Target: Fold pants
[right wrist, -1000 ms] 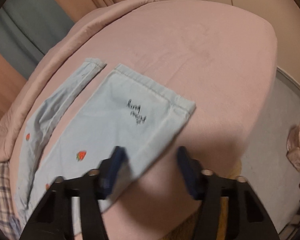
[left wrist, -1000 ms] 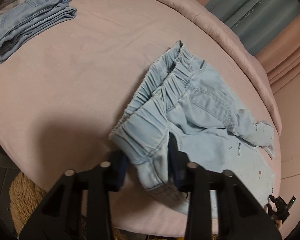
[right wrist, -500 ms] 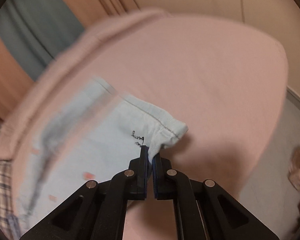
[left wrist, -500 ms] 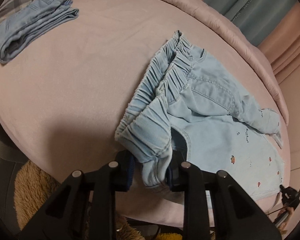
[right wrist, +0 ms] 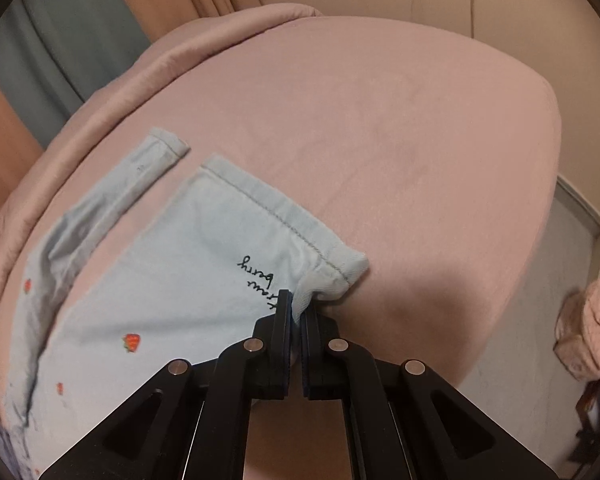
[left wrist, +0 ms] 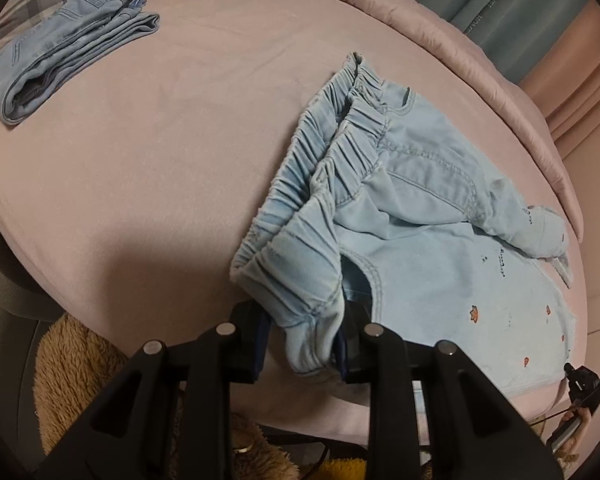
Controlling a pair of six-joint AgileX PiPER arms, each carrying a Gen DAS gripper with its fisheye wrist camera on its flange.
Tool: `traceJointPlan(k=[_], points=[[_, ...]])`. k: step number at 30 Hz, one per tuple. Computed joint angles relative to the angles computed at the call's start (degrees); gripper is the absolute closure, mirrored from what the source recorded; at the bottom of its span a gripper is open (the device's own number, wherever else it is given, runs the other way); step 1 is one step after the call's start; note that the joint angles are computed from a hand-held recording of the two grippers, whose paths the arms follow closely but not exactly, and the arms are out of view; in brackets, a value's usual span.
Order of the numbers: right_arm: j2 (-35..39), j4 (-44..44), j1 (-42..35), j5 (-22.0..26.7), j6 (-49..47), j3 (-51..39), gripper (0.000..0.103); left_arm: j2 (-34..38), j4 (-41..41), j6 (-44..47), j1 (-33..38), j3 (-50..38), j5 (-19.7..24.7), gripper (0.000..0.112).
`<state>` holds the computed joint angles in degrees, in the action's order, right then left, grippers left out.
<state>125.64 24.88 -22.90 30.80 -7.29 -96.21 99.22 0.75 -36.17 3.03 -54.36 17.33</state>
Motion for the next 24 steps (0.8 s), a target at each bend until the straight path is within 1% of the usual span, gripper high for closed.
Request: traceJointPlan(k=[3,6,10,12,17,22,23,24], points=[[-1.76,-1.77,0.24,-0.32,1.89,0.53,0.103,0.24,-0.08,-0.09,-0.06,-0.14,-0.06,0.084],[-3.36,-1.24,0.12,-1.74,0.39,2.21,0.103,0.66,1.97,-2.26,-0.5,-0.39,-0.07,0.083],[-0.12,-2.71,0.19,0.33,2.78,-0.34,0.103,0.76,3.58,-3.47,-0.72,-0.57,0.3,0.082],[-0.61,-3.34,0.64,-1.86,3.15,1.38,0.103,0.82,3.58,-3.62,-0.78,-0.55,0.26,0.082],[-1.71,-1.87,-0.03,-1.77,1.87,2.85,0.103,1.43,6.51,-6.45,-1.37,-1.34,1.09,0.081],[-2.26,-5.83,1.1,-3.93,5.64,4.06,0.103,2.31,10.54,-10.27,-2.19,-2.49,2.34,0.08],[-2.31,-5.04,1.02,-4.43,5.0,4.47,0.103,2.4,11.12,-10.96,-2.3,-2.64,2.54,0.08],[-2.32,-2.75,0.71,-4.43,2.07,4.68,0.103,2.51,11.77,-11.77,-2.45,-2.76,2.65,0.08]])
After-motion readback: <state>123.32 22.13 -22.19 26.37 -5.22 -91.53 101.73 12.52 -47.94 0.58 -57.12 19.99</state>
